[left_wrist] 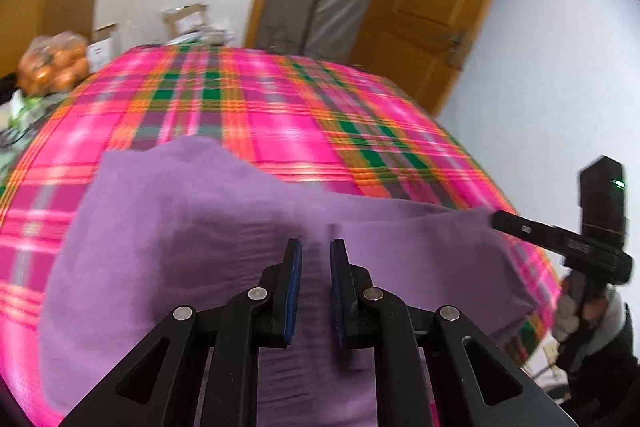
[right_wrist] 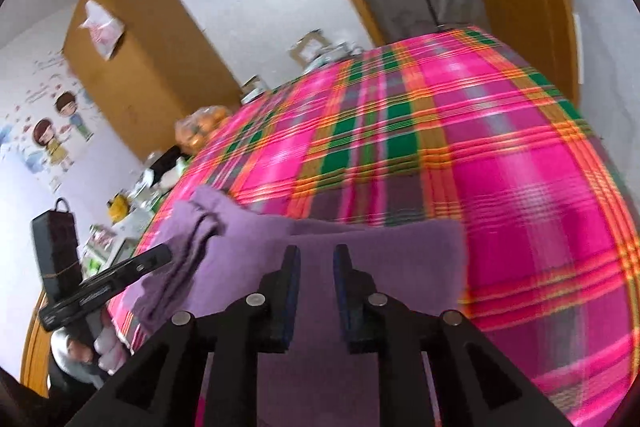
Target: Fold clothes
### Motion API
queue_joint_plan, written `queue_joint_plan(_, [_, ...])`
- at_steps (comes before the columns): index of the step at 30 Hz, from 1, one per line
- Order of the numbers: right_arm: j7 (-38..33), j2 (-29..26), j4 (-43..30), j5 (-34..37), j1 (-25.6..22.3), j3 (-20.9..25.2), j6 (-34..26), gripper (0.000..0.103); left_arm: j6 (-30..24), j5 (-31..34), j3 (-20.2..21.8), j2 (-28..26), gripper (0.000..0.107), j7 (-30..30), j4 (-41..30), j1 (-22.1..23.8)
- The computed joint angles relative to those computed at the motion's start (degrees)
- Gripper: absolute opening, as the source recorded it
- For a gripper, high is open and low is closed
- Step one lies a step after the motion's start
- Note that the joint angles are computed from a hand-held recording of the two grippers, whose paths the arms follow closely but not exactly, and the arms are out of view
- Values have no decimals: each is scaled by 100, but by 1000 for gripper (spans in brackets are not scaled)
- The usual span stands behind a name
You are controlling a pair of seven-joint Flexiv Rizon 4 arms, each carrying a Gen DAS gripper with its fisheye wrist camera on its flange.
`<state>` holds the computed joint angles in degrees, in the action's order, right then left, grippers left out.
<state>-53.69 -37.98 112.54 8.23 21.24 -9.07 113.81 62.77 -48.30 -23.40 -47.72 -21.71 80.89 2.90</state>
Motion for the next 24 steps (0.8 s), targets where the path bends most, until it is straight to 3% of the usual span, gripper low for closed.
queue_joint_plan(9, [116,-98,-244,-435,-254,365,-349,17,249,176,26,-145,15,101,64,29])
queue_joint_plan(14, [214,-31,-69,-339,-56,158,-307,18,332,-81,-309,22,15,494,365,272])
queue_joint_plan(18, [283,15,45,-186,71,8,-300,19,234,-242,-342,97,15,711,482,282])
queue_joint_plan(24, [537,-11,340,548,741,-894,-278,19,-96,-722,-468,361,15,1341,821,362])
